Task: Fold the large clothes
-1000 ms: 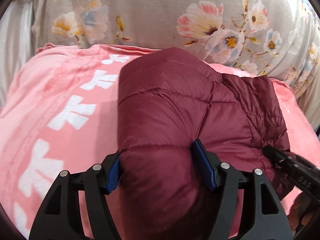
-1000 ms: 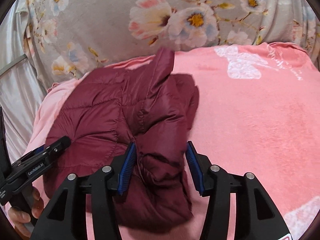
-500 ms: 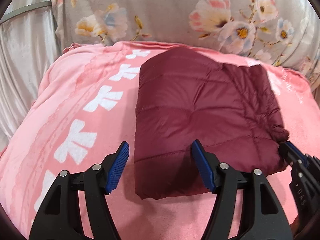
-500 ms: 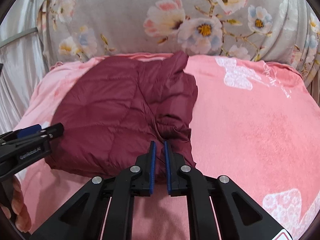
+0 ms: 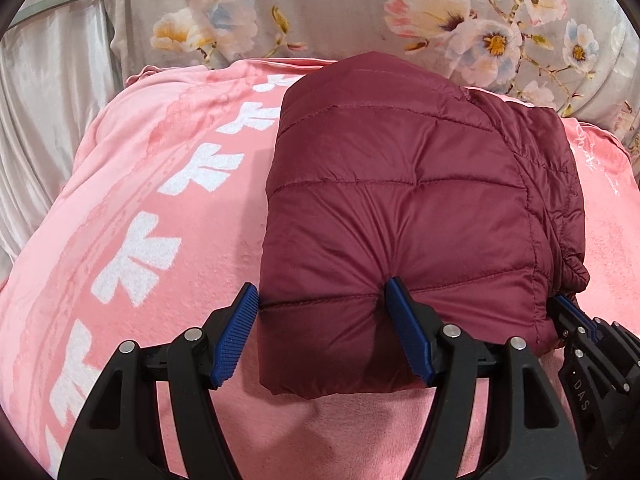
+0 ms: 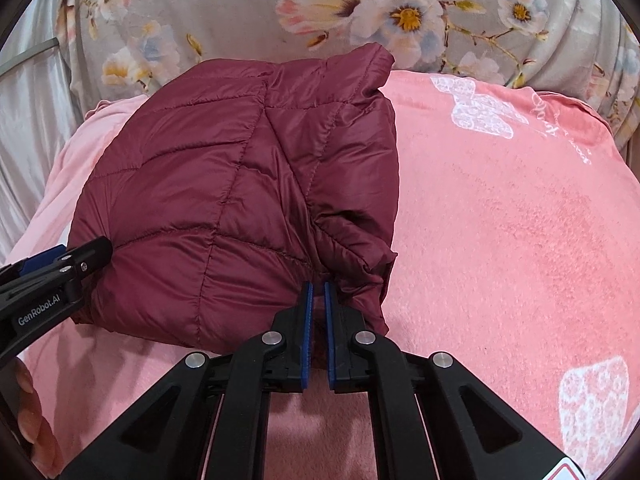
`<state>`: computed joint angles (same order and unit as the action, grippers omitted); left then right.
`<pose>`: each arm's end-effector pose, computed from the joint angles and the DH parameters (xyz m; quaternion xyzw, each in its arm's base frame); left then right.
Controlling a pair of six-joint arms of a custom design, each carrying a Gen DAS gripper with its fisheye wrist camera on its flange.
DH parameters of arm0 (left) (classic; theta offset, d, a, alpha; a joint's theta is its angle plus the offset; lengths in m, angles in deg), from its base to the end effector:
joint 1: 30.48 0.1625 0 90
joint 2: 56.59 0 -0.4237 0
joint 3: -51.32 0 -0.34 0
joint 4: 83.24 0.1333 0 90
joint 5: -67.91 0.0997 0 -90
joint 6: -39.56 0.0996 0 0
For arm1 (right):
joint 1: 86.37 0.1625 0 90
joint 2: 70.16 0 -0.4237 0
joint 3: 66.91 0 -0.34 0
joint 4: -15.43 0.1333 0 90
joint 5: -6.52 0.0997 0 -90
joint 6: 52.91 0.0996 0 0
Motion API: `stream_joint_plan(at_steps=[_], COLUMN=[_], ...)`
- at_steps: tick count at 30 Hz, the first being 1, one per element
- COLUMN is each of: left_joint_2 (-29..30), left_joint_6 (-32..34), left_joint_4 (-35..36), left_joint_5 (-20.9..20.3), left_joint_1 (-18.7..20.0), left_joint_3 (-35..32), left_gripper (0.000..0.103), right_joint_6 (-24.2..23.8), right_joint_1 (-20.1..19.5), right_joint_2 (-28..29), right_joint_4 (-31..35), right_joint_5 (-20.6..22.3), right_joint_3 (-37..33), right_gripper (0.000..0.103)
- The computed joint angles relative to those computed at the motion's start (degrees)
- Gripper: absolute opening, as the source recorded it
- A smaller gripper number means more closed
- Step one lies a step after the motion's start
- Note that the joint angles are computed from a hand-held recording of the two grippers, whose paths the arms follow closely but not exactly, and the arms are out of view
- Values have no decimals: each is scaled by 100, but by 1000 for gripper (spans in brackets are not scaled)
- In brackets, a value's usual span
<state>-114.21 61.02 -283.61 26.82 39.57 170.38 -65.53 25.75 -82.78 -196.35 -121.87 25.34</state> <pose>0.0238 -0.5451 0.2539 0.1326 0.8357 -0.3720 0.3817 0.2925 -0.5298 -0.0703 0.1502 -0.8763 0.3638 0.2776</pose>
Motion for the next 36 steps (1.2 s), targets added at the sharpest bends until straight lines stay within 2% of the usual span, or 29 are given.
stream_joint_plan(at_steps=[4,7,11,18,21,24,29,33,36], left_joint_2=[29,33,-111,-213,-127,-18,44,178,204], left_joint_6=[69,185,78,2,201,347,335,485,465], left_joint_4=[-365,-707,-887,-1389,-1967,-2422,-2721,-3118,-3149], left_joint_5=[54,193,197,424,459,513,479,511,540], left_joint_1=[-49,-128,-207,-410,-457,-465,-432,-465,-461], left_joint_3=[132,305,588,1177,1474,1720,2002,2065,2065], left_gripper=[66,72,74,77,80,84,85,90,90], right_joint_6=[108,183,311,328,311,261,352,332,300], right_joint_1=[40,104,221,362,407,459,477,534,529], right_joint_2=[-95,-191,-300,-268,-186,-52,-20,62,67], right_joint_4=[-362,-642,-965,-1334,-1604,-1879,-2017,-2006,-1939], right_joint_5=[103,158,180,2,-99,-256,-349,-539,-557], right_joint_3=[298,623,1094,1533,1679,1756,1875,1778,1765], right_gripper=[5,7,8,11,15,25,35,38,38])
